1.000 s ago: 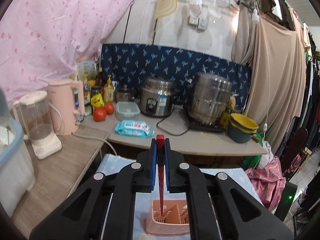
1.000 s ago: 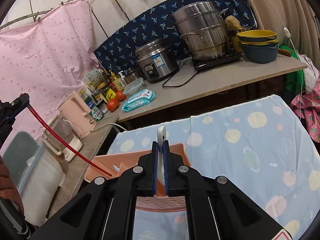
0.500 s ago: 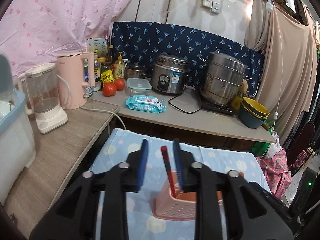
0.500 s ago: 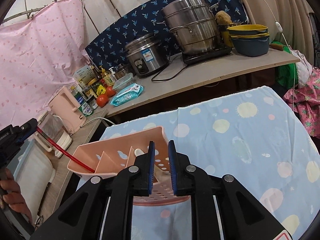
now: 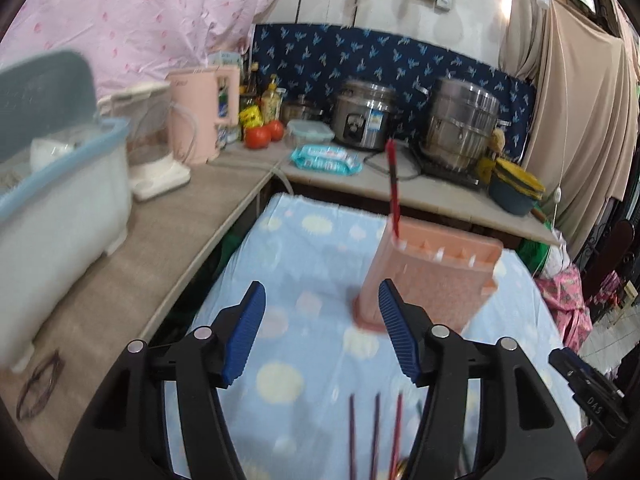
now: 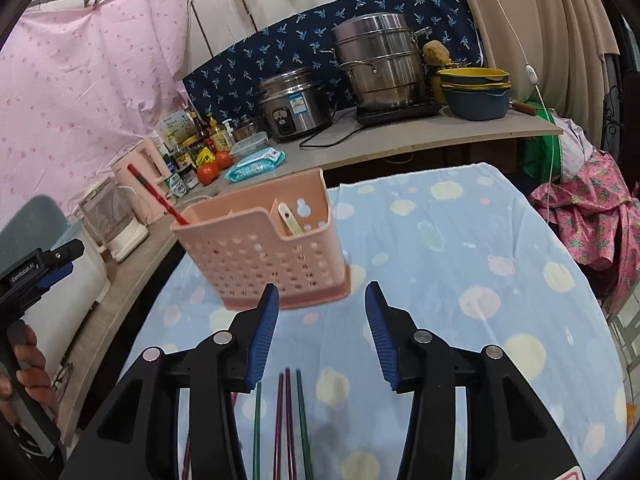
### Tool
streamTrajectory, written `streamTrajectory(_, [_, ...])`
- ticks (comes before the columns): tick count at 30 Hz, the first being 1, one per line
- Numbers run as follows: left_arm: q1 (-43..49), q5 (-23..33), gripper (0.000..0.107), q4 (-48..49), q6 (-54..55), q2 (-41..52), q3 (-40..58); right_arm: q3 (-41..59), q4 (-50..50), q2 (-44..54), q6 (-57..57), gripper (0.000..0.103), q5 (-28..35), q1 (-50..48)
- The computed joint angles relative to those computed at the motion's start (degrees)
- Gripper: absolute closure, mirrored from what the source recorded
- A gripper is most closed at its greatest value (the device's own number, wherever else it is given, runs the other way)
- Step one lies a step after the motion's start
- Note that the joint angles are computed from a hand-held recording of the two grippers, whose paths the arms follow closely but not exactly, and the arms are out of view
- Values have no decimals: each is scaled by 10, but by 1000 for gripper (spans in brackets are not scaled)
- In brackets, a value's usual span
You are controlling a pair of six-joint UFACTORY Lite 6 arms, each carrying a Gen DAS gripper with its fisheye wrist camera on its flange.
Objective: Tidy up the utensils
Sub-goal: 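Carry the spoon and chopstick into the pink holder and open both tools, then grasp a green chopstick with the right tool while the left tool grasps a dark red chopstick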
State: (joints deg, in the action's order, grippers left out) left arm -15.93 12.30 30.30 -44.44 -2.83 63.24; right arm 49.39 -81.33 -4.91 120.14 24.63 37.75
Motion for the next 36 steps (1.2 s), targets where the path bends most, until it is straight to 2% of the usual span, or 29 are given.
streamTrajectory(4, [7,-13,51,-44,37,-89,-159,-90,53,-49,20,58,85,112])
streamTrajectory(7, [-7,-8,51,41,-55,-141,-252,-128,94,-53,48,58,145,199])
streamTrajectory(11, [-41,4,51,92,-121,-199,-351,-158,141,-32,99,58,199,305])
streamTrajectory(16, [-103,28,51,140,-201,-244,-422,-182,161,-10,175,58,195,374])
streamTrajectory(18, [-122,31,51,132,-208,-259,-440,-181,165,9,197,58,195,394])
streamTrajectory(23, [-172,50,51,147,-256,-287,-467,-183,149,21,238,60,193,411])
streamTrajectory(29, [-216,62,51,171,-305,-293,-473,-182,132,34,248,77,172,403])
streamTrajectory(36, [-258,62,51,211,-366,-270,-470,-179,119,46,257,84,159,399])
